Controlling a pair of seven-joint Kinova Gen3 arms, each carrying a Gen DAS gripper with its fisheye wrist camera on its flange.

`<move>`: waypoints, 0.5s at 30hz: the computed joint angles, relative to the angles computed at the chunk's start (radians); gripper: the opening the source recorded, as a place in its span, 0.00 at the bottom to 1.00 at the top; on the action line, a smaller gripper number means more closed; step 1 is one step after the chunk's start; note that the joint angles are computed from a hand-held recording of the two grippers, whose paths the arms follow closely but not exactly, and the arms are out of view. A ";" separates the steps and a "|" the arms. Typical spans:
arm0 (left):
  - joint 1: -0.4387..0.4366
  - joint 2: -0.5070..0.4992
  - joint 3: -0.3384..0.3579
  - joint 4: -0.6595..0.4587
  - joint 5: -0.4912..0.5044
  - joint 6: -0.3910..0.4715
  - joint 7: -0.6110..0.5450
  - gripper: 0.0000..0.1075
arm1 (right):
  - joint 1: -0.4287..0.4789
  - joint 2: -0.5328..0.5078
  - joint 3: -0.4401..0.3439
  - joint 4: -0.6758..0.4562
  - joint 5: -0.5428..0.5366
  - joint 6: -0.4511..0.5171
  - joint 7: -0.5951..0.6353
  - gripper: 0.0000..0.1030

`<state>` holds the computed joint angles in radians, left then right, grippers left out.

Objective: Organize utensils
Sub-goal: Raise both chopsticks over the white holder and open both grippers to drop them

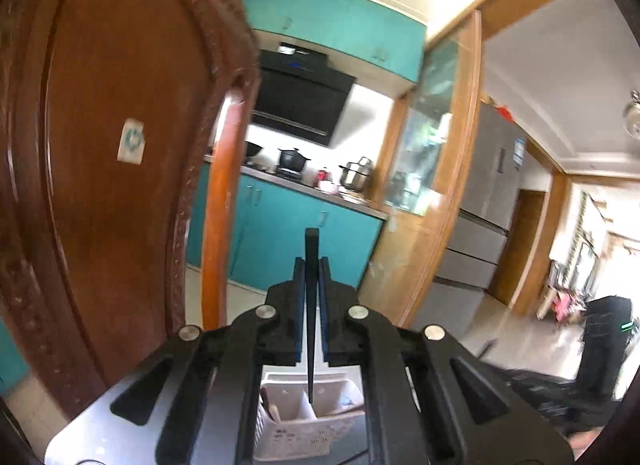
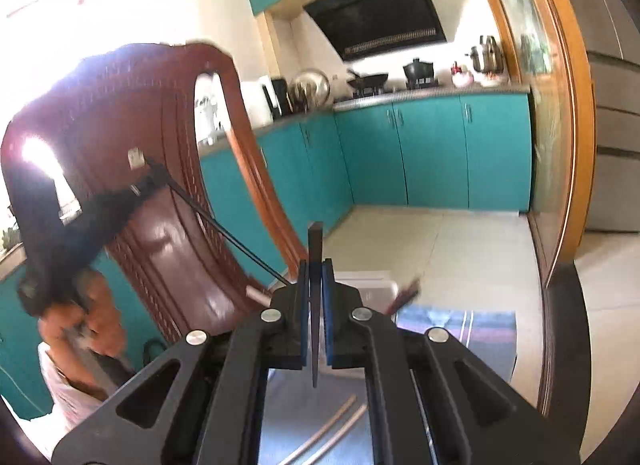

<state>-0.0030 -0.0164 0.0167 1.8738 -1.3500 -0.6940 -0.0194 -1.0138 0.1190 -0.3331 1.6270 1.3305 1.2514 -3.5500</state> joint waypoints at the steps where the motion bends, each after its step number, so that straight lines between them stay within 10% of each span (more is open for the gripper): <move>1: 0.005 0.001 0.004 0.001 0.004 0.022 0.006 0.07 | 0.008 0.001 -0.020 -0.004 0.023 0.031 -0.007 0.06; 10: 0.104 0.087 0.085 -0.051 -0.098 0.281 0.013 0.06 | -0.179 0.081 0.111 0.091 0.283 0.347 -0.294 0.07; 15: 0.143 0.100 0.099 -0.051 -0.146 0.334 0.021 0.07 | -0.076 0.165 0.065 0.129 0.304 0.389 -0.416 0.07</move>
